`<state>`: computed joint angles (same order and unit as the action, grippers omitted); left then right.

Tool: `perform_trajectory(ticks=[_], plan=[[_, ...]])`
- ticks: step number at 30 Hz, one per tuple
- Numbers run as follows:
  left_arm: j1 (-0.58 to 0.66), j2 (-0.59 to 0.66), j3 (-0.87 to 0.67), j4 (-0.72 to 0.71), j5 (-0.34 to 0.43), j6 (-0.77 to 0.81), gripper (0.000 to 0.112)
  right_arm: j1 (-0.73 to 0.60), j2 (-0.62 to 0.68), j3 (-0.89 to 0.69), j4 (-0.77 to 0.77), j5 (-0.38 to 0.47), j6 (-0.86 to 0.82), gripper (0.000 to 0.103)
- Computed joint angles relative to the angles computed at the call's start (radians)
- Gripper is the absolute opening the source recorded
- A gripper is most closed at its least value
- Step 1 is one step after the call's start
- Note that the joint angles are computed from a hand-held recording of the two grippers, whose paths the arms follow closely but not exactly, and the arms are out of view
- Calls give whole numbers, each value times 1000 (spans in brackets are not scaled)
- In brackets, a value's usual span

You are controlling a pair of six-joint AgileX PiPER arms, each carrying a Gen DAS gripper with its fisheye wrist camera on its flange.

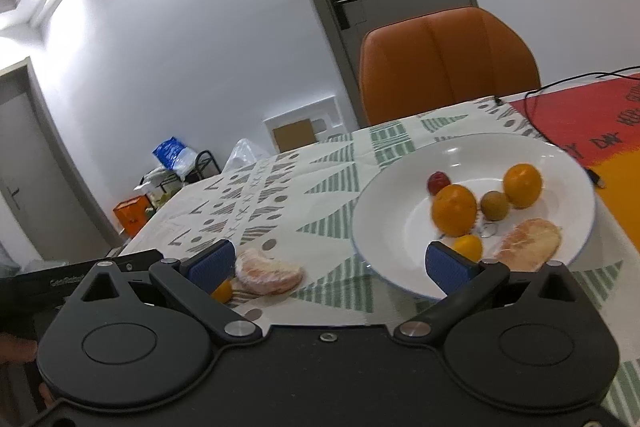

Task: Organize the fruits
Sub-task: 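Move both grippers back to the remaining fruit pile, then grasp the wrapped peeled orange with the right gripper while the left gripper grasps a yellow apricot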

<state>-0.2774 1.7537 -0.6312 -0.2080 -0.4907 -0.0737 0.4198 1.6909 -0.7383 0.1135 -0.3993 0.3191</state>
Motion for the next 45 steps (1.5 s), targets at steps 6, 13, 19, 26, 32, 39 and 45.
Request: perform_trajectory(ticks=[6, 13, 19, 26, 32, 39, 45], plan=[[23, 23, 9, 52, -25, -58, 86, 33, 34, -49, 11, 35, -58, 95], [53, 60, -7, 130, -10, -136, 67, 42, 77, -97, -65, 70, 9, 84], [54, 88, -32, 166, -9, -182, 58, 45, 106, -132, -119, 91, 47, 75], [41, 127, -81, 185, 4, -203, 46, 43, 136, -170, -170, 114, 87, 70], [45, 163, -126, 223, 32, -252, 40, 40, 159, -202, -221, 136, 124, 68], [44, 190, -172, 280, 63, -307, 39, 35, 180, -225, -259, 144, 160, 68], [52, 215, -211, 365, 92, -405, 33, 34, 193, -245, -277, 158, 168, 68]])
